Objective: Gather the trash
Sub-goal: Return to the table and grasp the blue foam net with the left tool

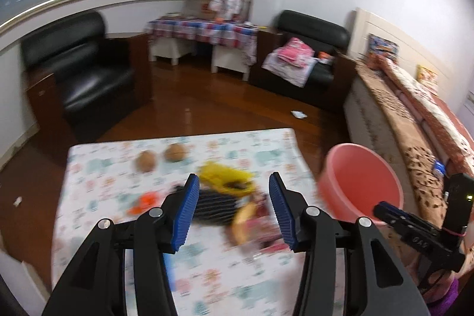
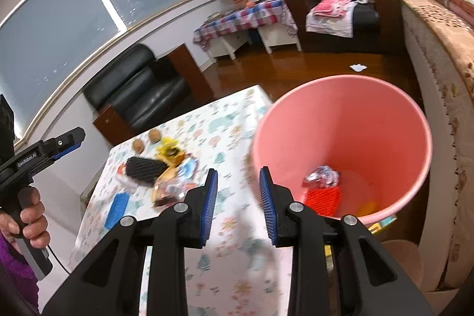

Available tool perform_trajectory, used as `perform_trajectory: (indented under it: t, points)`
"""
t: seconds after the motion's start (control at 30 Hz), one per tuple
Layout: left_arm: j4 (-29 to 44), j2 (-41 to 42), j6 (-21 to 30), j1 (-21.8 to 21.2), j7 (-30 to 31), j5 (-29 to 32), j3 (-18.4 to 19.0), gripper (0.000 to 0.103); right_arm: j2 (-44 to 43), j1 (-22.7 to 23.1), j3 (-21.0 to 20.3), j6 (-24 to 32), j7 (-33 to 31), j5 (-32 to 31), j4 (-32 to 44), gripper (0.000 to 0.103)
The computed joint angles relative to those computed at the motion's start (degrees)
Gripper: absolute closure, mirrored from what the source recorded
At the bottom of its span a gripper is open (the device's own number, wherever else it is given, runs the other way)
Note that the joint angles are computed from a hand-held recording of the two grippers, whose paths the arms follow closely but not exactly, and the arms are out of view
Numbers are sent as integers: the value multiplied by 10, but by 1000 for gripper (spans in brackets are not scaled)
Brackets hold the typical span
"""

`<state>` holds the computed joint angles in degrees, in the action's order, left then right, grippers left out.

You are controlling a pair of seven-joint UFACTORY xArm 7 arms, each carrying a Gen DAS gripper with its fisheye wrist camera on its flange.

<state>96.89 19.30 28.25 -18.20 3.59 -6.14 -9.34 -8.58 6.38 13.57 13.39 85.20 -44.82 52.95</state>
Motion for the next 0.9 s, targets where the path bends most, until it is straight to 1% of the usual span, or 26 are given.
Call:
perform_trajectory:
  t: [0.17, 0.23, 0.27, 0.33, 0.4, 0.47, 0.57, 0.67, 0.8, 0.9]
  points:
    - [-85, -53, -14, 22, -40, 21, 32, 54, 35, 27, 2, -8, -14, 8, 28, 73]
    - [-116, -69, -18, 32, -53, 30, 38, 54, 48, 47, -4, -5, -44, 32, 39, 73]
    - [-127, -74, -19, 37, -55, 29, 37, 54, 55, 59, -8, -3, -71, 58, 45, 73]
    - [-152, -83, -14, 45, -62, 29, 38, 54, 65, 76, -14, -1, -91, 79, 51, 73]
    - [-168, -86, -12, 48, -69, 33, 37, 54, 69, 91, -17, 2, -104, 91, 57, 73]
    - [-186, -88, -10, 50, -76, 38, 37, 54, 69, 100, -19, 8, -101, 83, 62, 73]
    - [-186, -72, -2, 44, -96, 56, 37, 54, 66, 109, -19, 15, -89, 66, 69, 73]
    - [-180, -53, 3, 41, -94, 59, 33, 54, 64, 115, -20, 14, -88, 67, 68, 73]
    - [-164, -28, 7, 29, -111, 91, 42, 54, 62, 116, -19, 16, -81, 65, 66, 73]
    - [-151, -13, 12, 28, -115, 98, 44, 54, 64, 117, -22, 18, -95, 89, 63, 73]
